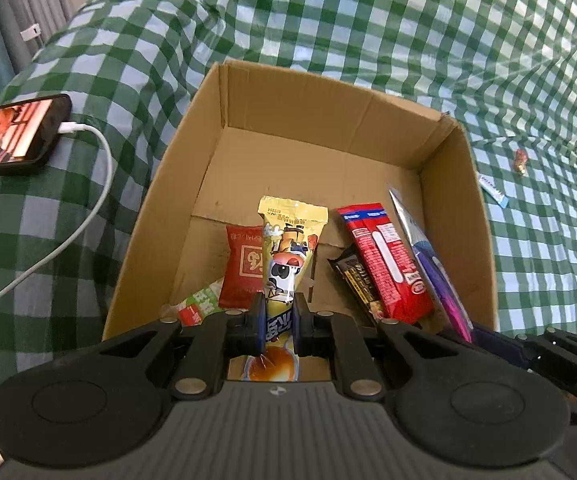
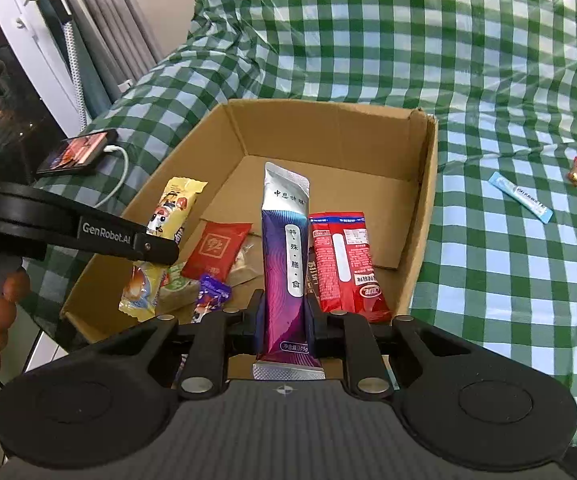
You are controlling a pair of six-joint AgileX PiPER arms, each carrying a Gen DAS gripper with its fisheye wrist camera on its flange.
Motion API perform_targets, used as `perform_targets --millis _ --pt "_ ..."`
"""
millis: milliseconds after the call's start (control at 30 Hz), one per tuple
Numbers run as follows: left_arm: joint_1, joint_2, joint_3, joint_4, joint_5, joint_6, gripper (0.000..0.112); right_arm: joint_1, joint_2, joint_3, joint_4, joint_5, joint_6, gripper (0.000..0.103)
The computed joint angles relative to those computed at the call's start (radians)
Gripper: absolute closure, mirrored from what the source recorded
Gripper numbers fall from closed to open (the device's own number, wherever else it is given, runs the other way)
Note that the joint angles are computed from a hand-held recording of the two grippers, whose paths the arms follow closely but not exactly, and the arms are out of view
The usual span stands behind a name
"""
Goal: Organize snacks
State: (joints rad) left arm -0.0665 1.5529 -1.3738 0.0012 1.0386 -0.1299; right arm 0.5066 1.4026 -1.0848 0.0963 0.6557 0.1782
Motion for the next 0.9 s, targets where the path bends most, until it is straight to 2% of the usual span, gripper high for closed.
perform_targets --millis 167,233,267,300,333,400,500,700,900 --pt "0.016 0.050 -0.019 0.012 -0.024 0.002 0.095 -0.024 0.061 -0.030 0.004 -0.025 -0.023 0.083" --pt "0.025 0.065 -0.033 0.005 -0.027 0.014 0.053 -0.035 0.079 -0.040 0.004 -0.041 -0.027 0.079" --pt "0.023 0.064 -0.037 0.013 -0.025 0.009 0.017 -0.039 0.086 -0.044 0.005 -0.050 -0.031 0.078" --pt "0.016 0.051 -0.027 0.036 -0.036 -0.014 0.010 -0.038 0.093 -0.048 0.000 -0.058 -0.027 0.071" --pt "0.011 0.023 0.001 0.059 -0.065 -0.036 0.010 -0.041 0.096 -0.055 0.008 -0.054 -0.039 0.054" --pt "0.005 -0.021 0.042 0.082 -0.078 -0.025 0.010 -0.036 0.081 -0.050 0.011 -0.053 -0.051 0.037" --pt "-0.008 -0.076 0.094 0.112 -0.043 -0.030 0.010 -0.009 0.025 -0.015 -0.024 -0.034 -0.028 0.023" --pt "-0.019 -0.241 0.214 0.107 0.043 -0.047 0.010 0.074 -0.110 0.045 -0.106 0.079 0.143 0.014" --pt "-0.104 -0.408 0.256 0.160 0.127 -0.124 0.010 0.268 -0.239 0.079 -0.343 0.184 0.449 0.008"
